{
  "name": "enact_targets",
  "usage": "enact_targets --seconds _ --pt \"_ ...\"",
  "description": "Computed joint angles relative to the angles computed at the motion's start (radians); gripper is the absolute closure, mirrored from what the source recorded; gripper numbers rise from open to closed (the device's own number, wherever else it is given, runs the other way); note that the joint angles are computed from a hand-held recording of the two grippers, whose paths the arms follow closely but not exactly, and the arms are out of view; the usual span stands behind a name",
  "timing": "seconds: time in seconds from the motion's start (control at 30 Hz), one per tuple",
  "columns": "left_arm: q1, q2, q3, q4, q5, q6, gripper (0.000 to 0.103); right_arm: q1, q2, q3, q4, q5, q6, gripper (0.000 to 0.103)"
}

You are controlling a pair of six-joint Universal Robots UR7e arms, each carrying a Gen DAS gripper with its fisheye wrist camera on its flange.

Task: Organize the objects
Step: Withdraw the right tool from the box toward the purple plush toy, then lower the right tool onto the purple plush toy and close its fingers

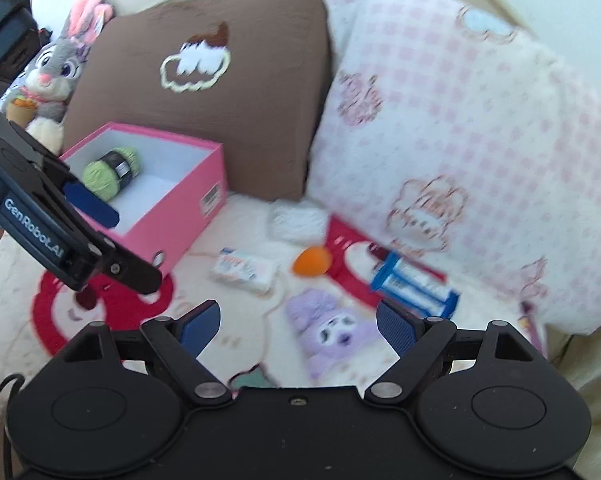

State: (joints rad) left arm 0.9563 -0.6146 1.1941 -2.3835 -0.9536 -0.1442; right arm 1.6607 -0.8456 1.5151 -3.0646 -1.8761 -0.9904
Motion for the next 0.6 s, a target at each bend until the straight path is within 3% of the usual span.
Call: enact_targets --seconds 0.1,0.2,0.23,0.4,0.6 --pt "0.004 0.036 -0.031 -0.039 -0.001 0.034 0.009 -0.013 0.031 -0.017 -0.078 0.007 -0.04 0.014" --pt "0.01 0.064 -0.043 -0.109 -0.015 0.089 0.011 -0.027 0.09 -0.034 -0.262 -0.006 -0.053 0.014" --pt "0.012 0.067 -0.043 -0.121 -0.018 0.101 0.011 -0.029 0.101 -0.045 -0.269 -0.016 -0.051 0.014" --pt "0.028 0.098 -0.079 -0.14 -0.054 0.093 0.011 -0.049 0.109 -0.078 -0.16 0.002 0.031 0.014" --pt "0.049 0.18 -0.189 -0.127 -0.085 0.074 0.011 -0.076 0.165 -0.156 -0.004 -0.062 0.179 0.014"
